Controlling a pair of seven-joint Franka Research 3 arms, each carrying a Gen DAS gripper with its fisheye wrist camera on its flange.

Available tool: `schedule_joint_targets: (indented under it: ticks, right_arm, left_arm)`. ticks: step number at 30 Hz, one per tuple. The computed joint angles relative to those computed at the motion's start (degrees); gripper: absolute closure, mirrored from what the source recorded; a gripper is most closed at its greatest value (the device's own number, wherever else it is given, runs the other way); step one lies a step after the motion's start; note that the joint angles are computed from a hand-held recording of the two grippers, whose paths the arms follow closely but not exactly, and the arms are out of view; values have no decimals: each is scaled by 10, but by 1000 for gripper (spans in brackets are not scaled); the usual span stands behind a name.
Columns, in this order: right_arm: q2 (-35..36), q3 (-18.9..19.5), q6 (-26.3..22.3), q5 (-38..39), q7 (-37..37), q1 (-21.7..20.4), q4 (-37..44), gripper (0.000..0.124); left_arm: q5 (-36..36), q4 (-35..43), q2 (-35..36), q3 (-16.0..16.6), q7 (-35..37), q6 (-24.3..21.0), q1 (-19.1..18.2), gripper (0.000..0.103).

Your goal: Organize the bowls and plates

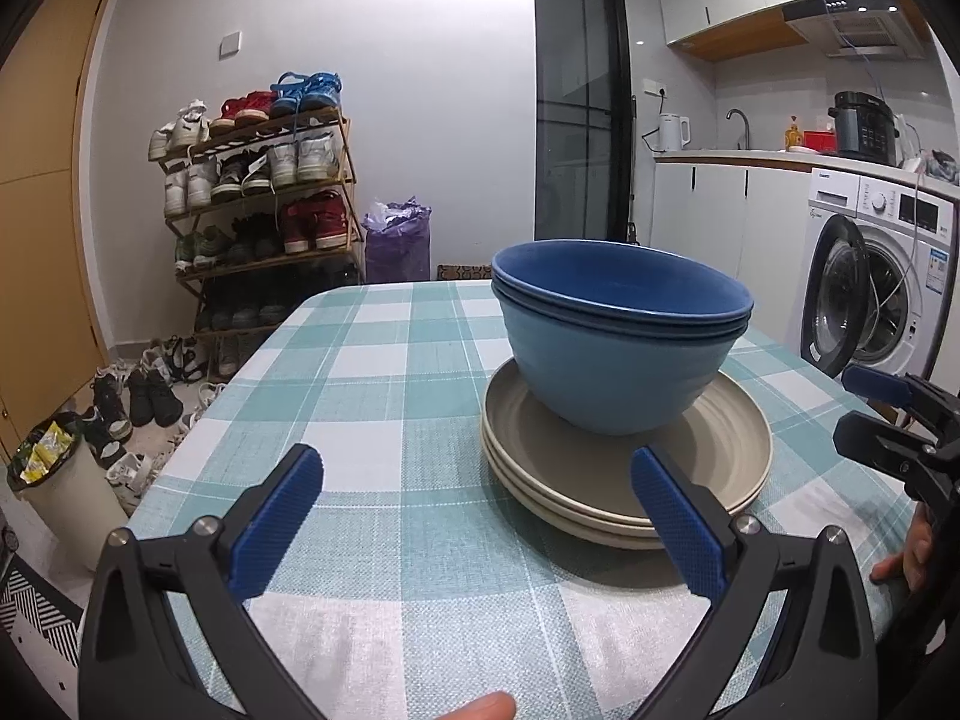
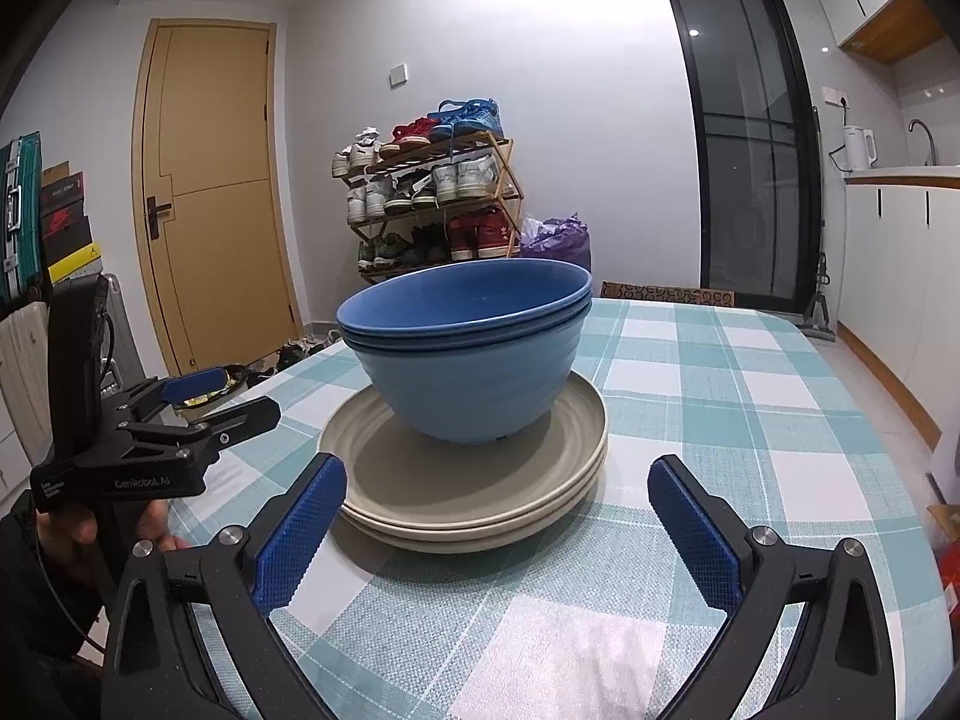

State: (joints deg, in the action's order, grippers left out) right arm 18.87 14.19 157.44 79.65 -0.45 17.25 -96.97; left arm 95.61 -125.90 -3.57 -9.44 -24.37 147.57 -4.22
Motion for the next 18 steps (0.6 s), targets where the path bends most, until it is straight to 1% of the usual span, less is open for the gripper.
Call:
schedule_joint_targets:
  ticks: [2, 6, 13, 18]
  right_arm:
    - [-2, 2, -2, 13, -15, -3, -4, 21]
    - [0, 0, 2, 14, -23, 0, -5, 21]
    - [6, -2, -13, 23, -9, -8, 0, 21]
    - [5, -3, -13, 27, -12, -7, 0, 21]
  left_arm:
    - [4, -2, -2, -1, -7, -3, -1, 0]
    - [13, -6, -5, -1, -23, -6, 0, 0]
    - [9, -7, -3, 0, -23, -7, 1, 0]
    - [10, -7, -3, 1, -28, -7, 2, 0]
